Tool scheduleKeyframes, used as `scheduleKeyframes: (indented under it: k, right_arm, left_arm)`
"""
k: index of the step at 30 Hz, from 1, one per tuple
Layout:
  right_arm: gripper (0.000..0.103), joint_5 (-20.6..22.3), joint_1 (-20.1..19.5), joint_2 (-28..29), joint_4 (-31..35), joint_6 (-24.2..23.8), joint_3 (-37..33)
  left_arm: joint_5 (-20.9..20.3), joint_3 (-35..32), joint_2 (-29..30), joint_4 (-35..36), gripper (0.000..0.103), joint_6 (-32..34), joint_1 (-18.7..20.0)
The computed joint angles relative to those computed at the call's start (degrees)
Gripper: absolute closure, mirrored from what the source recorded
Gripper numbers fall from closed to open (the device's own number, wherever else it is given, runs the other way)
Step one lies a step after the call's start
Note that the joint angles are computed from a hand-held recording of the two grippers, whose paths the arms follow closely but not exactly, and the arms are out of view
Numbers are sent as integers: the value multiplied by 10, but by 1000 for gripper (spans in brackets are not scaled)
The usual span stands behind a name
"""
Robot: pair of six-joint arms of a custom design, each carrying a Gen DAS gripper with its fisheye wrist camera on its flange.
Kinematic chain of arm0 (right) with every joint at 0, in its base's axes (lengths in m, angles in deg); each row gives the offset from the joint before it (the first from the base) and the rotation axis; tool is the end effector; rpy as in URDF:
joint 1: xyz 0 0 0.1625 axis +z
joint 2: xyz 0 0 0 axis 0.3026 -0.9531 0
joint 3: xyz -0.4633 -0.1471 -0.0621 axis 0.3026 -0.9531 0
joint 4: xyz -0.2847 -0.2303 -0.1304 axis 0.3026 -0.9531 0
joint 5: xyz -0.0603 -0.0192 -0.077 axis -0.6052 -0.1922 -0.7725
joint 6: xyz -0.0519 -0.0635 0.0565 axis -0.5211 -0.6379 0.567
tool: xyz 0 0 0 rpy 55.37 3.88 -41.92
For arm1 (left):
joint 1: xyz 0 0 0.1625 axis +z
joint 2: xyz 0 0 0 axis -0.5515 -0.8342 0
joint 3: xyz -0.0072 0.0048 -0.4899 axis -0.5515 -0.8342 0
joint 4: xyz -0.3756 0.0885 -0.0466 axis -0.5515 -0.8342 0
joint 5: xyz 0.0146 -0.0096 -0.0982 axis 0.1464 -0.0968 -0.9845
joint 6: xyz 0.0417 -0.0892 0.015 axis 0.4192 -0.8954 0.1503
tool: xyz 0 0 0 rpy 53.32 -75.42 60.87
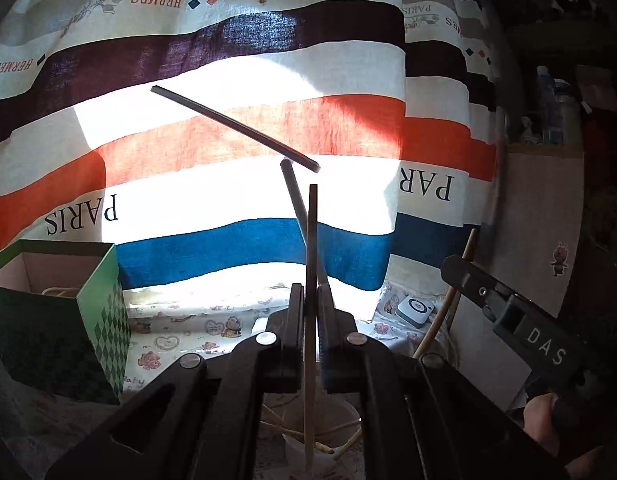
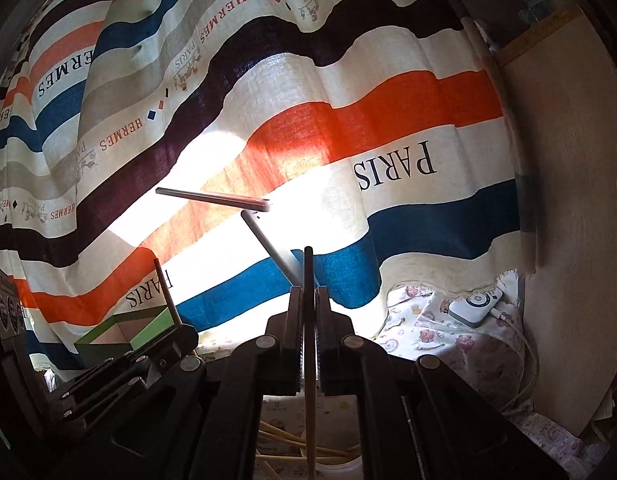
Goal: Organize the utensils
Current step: 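Lower both chopsticks into the clear cup and open both tools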
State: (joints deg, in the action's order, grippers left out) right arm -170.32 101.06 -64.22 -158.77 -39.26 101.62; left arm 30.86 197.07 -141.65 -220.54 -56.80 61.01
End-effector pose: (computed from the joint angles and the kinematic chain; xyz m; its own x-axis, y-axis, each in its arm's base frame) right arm 0.3705 -0.4604 0.3252 -0.8267 -0.3130 0.4676 -0.5346 0.1780 -0.8261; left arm -0.3845 -0.4499 0.2981 -0.7858 0.1004 -0.6102 0.6177 0.1743 -0.7668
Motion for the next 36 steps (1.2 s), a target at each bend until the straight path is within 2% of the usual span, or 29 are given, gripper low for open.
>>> scheduleKeyframes:
  k: [5,8,10,12,13,15,17,21,22,25,28,30,32,36]
  right_arm:
    - [97,21,-19,22,-18,-16,-17]
    - [97,27,-27,28,-5,-22,-23]
    - [97,8,-25,41,-17,-45,-30]
    - [97,9,-29,43,-8,-45,-33]
    - [97,8,-30,41,2,-36,-34]
    - [97,11,-34,37,22,-22,-34]
    - [97,-19,-30,38,49,-20,-44]
    - [97,-75,-30,36,197,7,-77]
    - [97,-84,-31,39,219,8,-82]
    - [97,-85,-36,45,229,7,-85]
    - [97,-64,-42,38,260,18,-83]
    - [97,-71,-40,39,265,16,-84]
    - [97,-73,-39,39,274,15,-86]
    - [97,-54,-43,28,316,27,-88]
  left_arm:
    - [-14,-25,12,-10,98,27,20]
    - [-34,-22,11,-3,98,5,33]
    - [-44,-21,18,-23,98,3,42]
    - [-53,-17,28,-66,98,10,48]
    - [-60,-14,31,-82,98,7,51]
    - [-64,-9,32,-67,98,-13,58]
    - [-57,-6,37,-66,98,-5,61]
    - [-63,13,26,0,98,-58,70]
    - [-55,17,31,-12,98,-45,68]
    - [-25,21,53,-84,97,29,58]
    - [-23,31,47,-83,97,27,53]
    - [-26,39,35,-68,90,14,48]
    - [-33,48,26,-73,59,18,42]
    - [-9,64,21,-148,39,95,15]
